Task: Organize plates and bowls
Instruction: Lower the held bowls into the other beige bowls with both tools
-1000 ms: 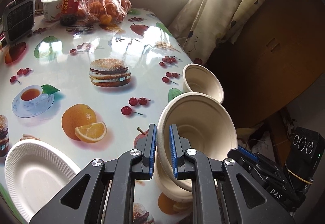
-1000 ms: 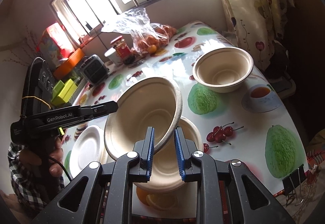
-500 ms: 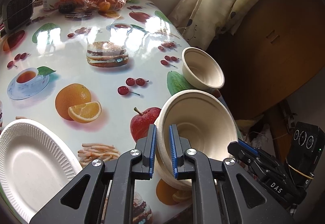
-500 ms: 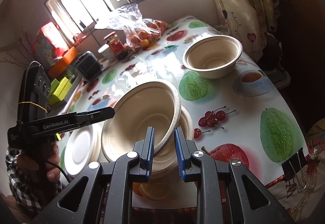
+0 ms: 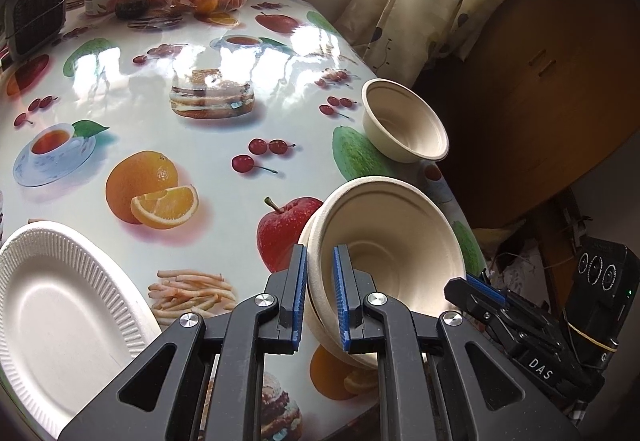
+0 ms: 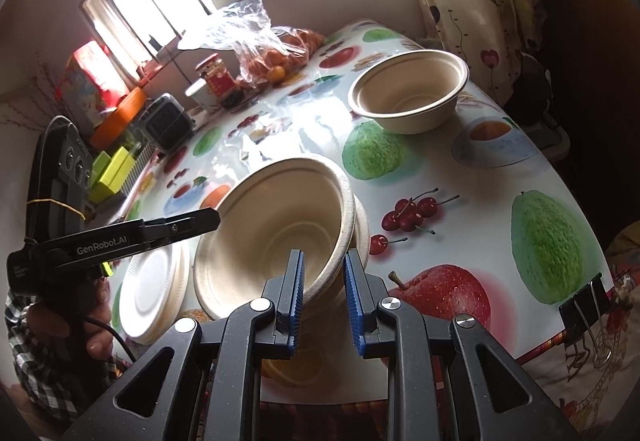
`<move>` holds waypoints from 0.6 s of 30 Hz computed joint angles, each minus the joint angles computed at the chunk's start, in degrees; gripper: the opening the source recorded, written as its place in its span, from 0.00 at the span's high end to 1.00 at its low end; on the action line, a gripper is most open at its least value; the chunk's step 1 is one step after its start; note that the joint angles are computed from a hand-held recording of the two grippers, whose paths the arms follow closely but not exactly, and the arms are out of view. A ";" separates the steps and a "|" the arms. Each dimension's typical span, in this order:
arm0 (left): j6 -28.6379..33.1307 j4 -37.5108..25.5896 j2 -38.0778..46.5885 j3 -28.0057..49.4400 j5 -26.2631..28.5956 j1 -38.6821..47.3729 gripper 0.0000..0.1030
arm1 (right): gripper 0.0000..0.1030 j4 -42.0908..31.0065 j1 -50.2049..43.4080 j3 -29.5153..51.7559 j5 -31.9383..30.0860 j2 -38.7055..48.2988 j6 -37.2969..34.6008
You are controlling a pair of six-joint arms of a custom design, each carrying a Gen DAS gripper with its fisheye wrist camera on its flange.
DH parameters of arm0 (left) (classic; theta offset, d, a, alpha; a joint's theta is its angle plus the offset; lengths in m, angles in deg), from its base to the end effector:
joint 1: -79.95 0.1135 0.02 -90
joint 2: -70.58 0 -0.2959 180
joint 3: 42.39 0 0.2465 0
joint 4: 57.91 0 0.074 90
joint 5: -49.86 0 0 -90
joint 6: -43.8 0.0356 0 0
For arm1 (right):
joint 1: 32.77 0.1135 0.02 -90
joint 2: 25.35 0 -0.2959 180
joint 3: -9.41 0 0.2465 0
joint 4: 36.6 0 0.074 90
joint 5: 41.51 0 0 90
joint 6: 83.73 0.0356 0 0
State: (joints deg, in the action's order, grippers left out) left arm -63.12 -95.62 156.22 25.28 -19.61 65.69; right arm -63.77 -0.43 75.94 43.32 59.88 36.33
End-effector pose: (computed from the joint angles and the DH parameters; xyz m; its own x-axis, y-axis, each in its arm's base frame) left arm 0.2804 -0.0841 0.2438 -0.8887 -0.0553 -0.4551 0.1711 0.8810 -0.4412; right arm 0.2561 0.1659 0.2508 -0.8183 0.0724 -0.5702 -0.2032 0.8916 0.4048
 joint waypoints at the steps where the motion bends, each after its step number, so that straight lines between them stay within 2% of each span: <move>1: 0.02 -0.05 0.14 0.03 -0.01 -0.01 0.87 | 0.80 -0.02 -0.01 -0.02 -0.04 0.01 0.09; 18: -0.30 -0.08 1.10 -0.16 -0.81 -0.64 0.87 | 0.80 0.00 0.83 -0.41 1.82 1.03 -0.33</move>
